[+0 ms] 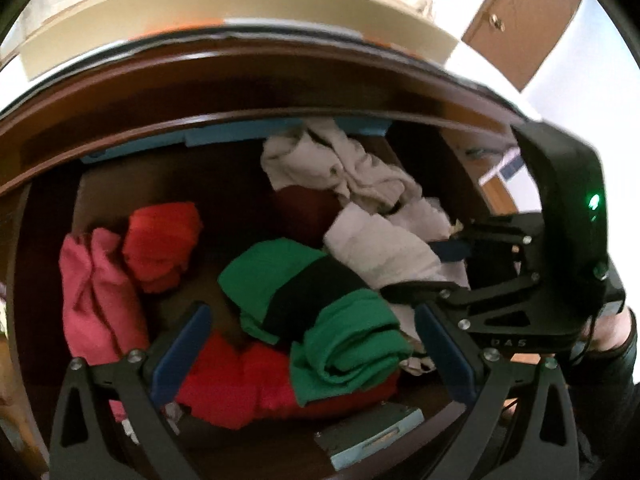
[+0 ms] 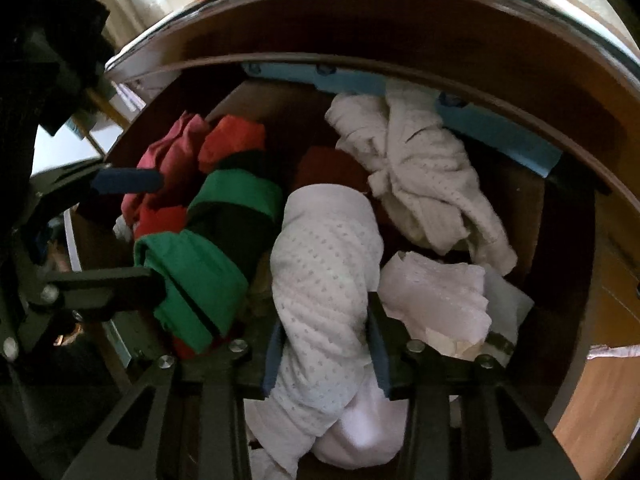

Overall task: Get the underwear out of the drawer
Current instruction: 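Grasp the green sock with the left tool while the right tool grasps the white dotted garment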

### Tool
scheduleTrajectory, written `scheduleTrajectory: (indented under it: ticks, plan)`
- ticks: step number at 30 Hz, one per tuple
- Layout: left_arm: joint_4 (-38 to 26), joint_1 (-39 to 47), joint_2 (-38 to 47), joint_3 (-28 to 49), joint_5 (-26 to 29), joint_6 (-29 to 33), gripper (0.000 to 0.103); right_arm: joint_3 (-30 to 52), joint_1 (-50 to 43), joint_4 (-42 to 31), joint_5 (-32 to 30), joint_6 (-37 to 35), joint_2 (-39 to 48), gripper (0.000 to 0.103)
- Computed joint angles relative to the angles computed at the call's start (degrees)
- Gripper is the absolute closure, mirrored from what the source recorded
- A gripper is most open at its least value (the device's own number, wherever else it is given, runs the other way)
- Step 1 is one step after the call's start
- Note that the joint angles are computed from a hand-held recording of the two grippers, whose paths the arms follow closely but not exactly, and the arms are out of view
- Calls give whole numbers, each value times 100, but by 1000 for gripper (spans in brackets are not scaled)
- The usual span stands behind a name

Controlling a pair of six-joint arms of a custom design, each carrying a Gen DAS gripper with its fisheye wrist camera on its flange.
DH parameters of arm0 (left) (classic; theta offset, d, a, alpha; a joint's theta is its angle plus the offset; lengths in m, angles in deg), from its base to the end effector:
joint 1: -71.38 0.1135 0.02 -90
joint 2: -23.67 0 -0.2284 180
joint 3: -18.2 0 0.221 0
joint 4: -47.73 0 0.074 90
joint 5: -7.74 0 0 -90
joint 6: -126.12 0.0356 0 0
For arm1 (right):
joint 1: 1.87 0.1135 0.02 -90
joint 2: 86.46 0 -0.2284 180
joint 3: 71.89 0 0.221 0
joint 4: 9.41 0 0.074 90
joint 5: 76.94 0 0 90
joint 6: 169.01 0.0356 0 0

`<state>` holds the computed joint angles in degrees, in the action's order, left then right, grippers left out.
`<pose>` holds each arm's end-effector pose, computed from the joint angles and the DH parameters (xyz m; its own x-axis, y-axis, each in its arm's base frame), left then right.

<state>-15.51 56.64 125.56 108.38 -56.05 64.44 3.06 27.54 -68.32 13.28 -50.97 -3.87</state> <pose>0.2967 -0.0943 0.1898 -0.6612 0.6141 -0.4309 0.7416 0.6216 -0.2523 0.2206 0.1242 0.2101 -0.9356 0.0122 -0.3529 -0.0566 0.9813 0.1840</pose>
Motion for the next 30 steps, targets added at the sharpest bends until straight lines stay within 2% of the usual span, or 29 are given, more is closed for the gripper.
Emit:
scheduleTrajectory:
  ticks: [6, 8, 13, 20, 23, 24, 28, 30]
  plan:
    - [-658, -98, 776, 742, 87, -125, 5, 33, -79, 78, -127, -33, 150, 58]
    - [-734, -119, 887, 853, 42, -118, 5, -39, -127, 114, -240, -50, 88, 58]
    - [-1054, -171, 1299, 1249, 50, -107, 17, 91, 10, 20, -99, -41, 247, 58]
    - [-1284, -225, 1638, 1612, 139, -101, 20, 162, -33, 0, -209, -96, 392, 57]
    - [-1469, -286, 1806, 1886, 113, -52, 26, 342, -74, -105, -367, -244, 627, 55]
    - [-1412, -277, 1750, 1821, 128, -32, 29, 399, -78, -146, -390, -281, 670, 55]
    - [-1250, -199, 1519, 1517, 254, 188, 55, 334, -54, -39, -353, -257, 625, 56]
    - [-1162, -116, 1478, 1434, 374, 169, 62, 221, 7, 61, -283, -229, 504, 58]
